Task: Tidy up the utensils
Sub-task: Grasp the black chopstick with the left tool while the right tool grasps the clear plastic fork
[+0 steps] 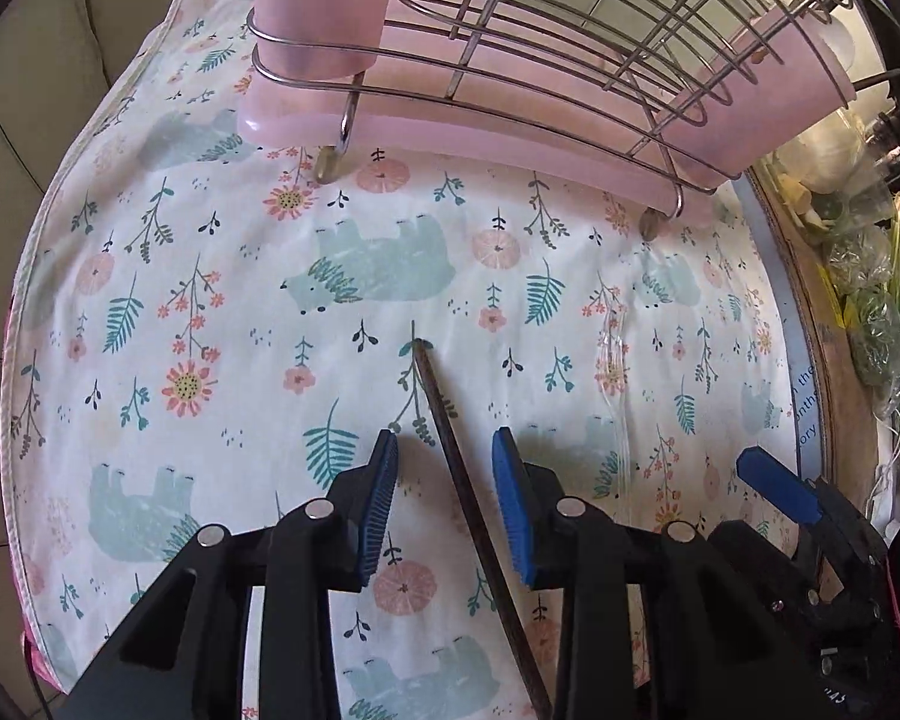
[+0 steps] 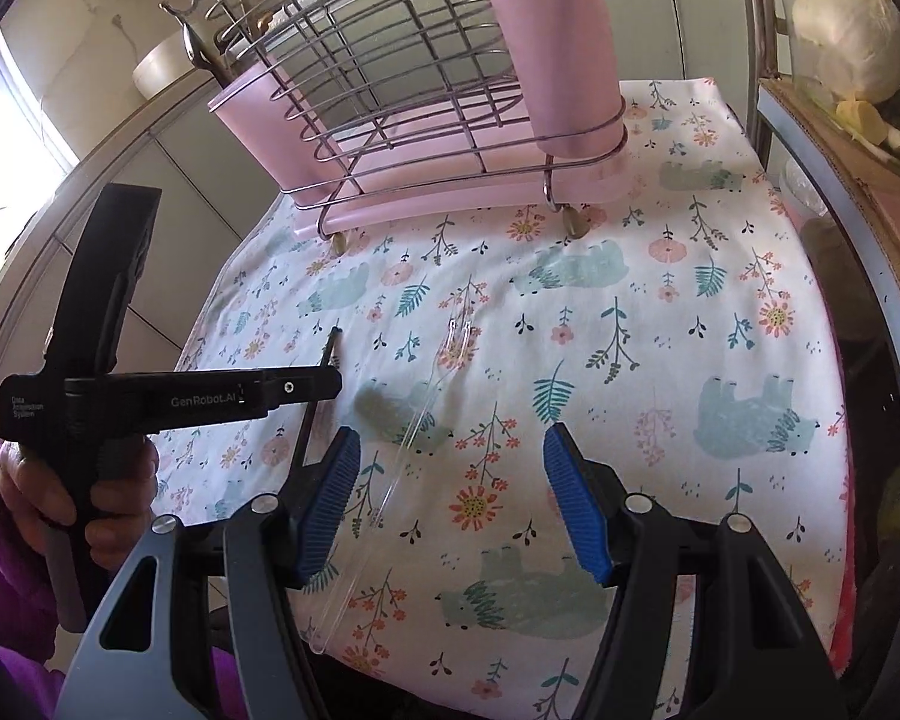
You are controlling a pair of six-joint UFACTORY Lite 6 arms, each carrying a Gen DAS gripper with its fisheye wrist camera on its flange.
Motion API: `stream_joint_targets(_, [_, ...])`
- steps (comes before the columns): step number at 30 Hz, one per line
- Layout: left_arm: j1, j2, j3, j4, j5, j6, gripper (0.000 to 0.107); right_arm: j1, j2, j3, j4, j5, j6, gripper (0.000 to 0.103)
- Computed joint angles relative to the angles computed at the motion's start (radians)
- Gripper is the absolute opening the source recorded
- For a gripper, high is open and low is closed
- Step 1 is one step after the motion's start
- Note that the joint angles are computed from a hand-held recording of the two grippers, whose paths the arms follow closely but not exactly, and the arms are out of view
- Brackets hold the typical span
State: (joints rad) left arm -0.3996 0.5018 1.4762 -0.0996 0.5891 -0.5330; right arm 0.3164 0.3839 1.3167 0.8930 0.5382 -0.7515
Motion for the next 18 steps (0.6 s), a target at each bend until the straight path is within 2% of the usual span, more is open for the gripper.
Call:
stream_joint_targets(1, [-0.004,0.011,0.017,0.03,0.017,-0.022,0.025,0.003,0.001,0.0,-0.003,-0.003,0.0,0.064])
stream_joint_targets(3, [-0.014,0.023,0.037,0.101,0.041,-0.069,0.01,0.008,0.004,0.006,-0.011,-0.001,0.002,0.064])
stream_joint_targets(11, [0.006,-0.063,-0.055,0.084,-0.011,-0.011,0.004,0.014,0.071,0.093,-0.054,0.052,0.059,0.064])
stream_joint_targets(18, [0.029,-0.206,-0.187,0.098,-0.048,0.017,0.004,0.027,0.235,0.314,-0.104,0.181,0.184,0.064])
